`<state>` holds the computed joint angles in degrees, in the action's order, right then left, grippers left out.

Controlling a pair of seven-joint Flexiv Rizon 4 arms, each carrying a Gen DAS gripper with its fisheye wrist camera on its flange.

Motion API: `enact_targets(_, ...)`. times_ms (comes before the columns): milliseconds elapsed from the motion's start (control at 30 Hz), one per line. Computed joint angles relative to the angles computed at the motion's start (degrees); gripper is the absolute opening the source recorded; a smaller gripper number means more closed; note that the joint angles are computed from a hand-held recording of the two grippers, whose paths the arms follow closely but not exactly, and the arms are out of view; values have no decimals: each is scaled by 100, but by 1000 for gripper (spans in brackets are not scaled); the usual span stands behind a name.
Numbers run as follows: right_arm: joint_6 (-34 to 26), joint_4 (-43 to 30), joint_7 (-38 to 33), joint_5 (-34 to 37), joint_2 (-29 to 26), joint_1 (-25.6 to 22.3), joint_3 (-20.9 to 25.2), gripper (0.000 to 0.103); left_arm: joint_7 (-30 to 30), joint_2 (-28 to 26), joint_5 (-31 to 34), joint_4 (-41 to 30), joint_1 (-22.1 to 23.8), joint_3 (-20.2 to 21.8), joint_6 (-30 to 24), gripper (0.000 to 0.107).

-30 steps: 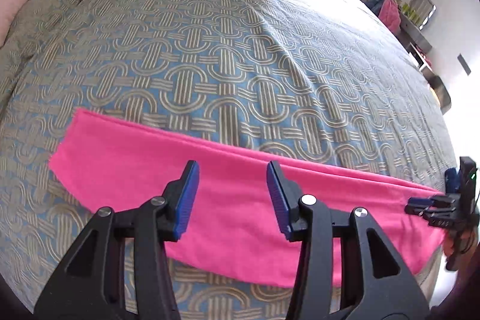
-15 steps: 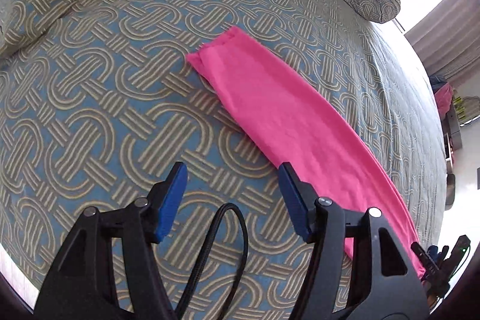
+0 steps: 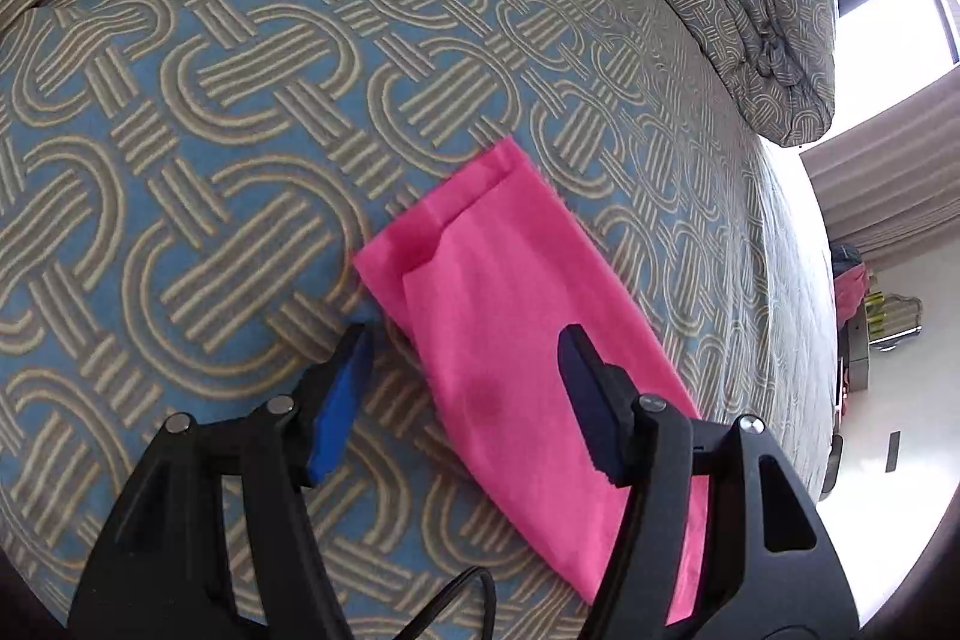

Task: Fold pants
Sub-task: 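Pinch the pants end with the left gripper and fold it over toward the right gripper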

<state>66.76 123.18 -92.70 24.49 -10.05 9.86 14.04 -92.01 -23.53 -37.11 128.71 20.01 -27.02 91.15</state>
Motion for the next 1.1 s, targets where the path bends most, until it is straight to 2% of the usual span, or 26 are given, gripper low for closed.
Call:
enact_targets(33,31,-46,92,-85,-79,60,-19,39,11,-42,42,-60,-42,53,14,50)
enact_targets(67,35,-27,185,-124,-52,96,0,39,81,-89,91,-120,-16,30,-13,8)
enact_targets(100,44,-57,241,-131,-75,123,18,39,199,-119,112,-158,91,-57,-159,10)
enact_targets(167,53,-131,240,-30,-125,116,71,39,371,-122,-141,-51,234,-329,83,8)
enact_targets(233,67,-191,263,36,-180,104,93,39,260,-35,168,10,184,-221,195,8)
enact_targets(300,-27,-267,205,198,-210,35,144,39,141,88,501,-60,-287,331,176,8)
enact_targets(400,-243,-478,47,629,-267,-85,240,39,-48,222,1205,-422,-1447,1645,-70,8)
enact_targets(467,-359,-718,-181,1043,-385,-170,317,39,-59,270,1520,-612,-1835,2047,-178,8)
enact_targets(533,-543,-1043,-407,1462,-552,-254,396,39,-23,337,1719,-738,-2030,2218,-277,8)
enact_targets(633,-1034,-1747,-873,2253,-959,-458,555,39,18,387,1877,-909,-2205,2302,-408,8)
enact_targets(700,-1105,-2132,-784,2540,-1299,-422,535,39,141,454,1887,-895,-2193,2208,-378,8)
enact_targets(833,-901,-2719,66,2107,-2086,-98,281,38,246,573,2009,-897,-2360,2235,-395,8)
enact_targets(867,-937,-2822,289,2004,-2280,-133,305,37,294,607,2015,-888,-2374,2211,-404,8)
enact_targets(900,-903,-2894,203,2275,-2365,-328,473,37,326,630,2042,-879,-2414,2212,-392,8)
enact_targets(1000,-1274,-2755,164,2549,-2161,-792,801,39,341,719,2290,-907,-2663,2380,-370,8)
enact_targets(1067,-1628,-2541,-700,3315,-1857,-1282,1129,39,456,768,2258,-890,-2654,2217,-312,8)
enact_targets(1100,-1669,-2408,-883,3369,-1738,-1346,1185,39,556,791,2169,-858,-2605,2068,-282,8)
